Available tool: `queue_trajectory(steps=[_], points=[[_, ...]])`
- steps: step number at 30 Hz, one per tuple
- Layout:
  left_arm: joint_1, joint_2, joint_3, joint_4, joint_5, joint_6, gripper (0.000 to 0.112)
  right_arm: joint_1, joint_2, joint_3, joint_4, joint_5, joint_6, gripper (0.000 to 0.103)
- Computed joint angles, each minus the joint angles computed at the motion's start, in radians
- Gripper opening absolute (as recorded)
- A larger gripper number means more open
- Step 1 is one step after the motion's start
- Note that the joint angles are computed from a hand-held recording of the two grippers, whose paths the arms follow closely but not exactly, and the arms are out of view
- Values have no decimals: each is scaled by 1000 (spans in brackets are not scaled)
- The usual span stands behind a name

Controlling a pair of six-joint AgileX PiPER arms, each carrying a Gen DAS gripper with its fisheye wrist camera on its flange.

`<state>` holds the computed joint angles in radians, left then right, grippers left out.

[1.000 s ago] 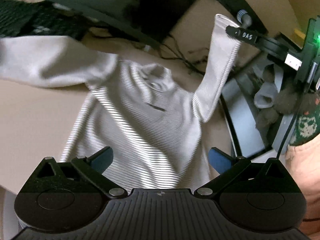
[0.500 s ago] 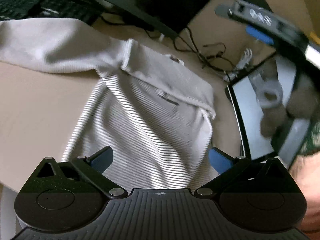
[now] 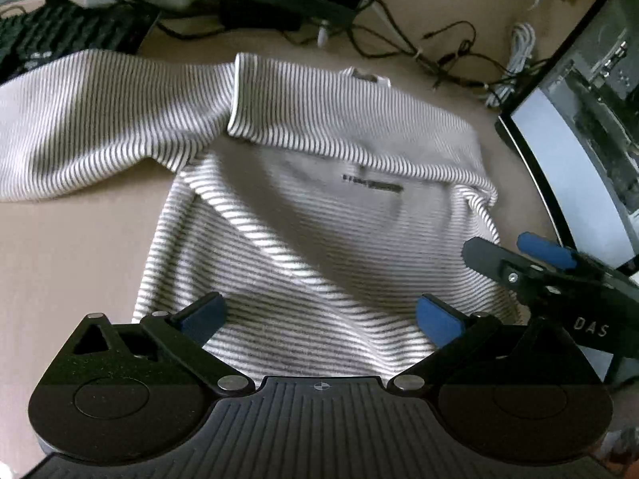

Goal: Fold clothes
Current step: 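Lift the sleeve with the right gripper and fold it across the chest, then open the right gripper and withdraw it from the folded sleeve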

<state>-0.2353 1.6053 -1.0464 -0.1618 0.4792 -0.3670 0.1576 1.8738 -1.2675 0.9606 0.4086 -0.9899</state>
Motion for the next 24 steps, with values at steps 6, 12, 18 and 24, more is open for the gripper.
queue_trajectory(steps=[6, 12, 18, 24], points=[[-13, 43, -73, 73, 69, -91, 103, -57, 74, -15, 97, 106, -95, 103], [-28, 89, -135, 71, 95, -71, 103, -26, 44, 48, 99, 25, -277, 103], [-53, 136, -177, 44, 69, -29, 103, -27, 57, 25, -1, -21, -200, 103], [-84, 175, -202, 25, 20, -13, 103, -63, 59, 23, -21, -31, -183, 103]])
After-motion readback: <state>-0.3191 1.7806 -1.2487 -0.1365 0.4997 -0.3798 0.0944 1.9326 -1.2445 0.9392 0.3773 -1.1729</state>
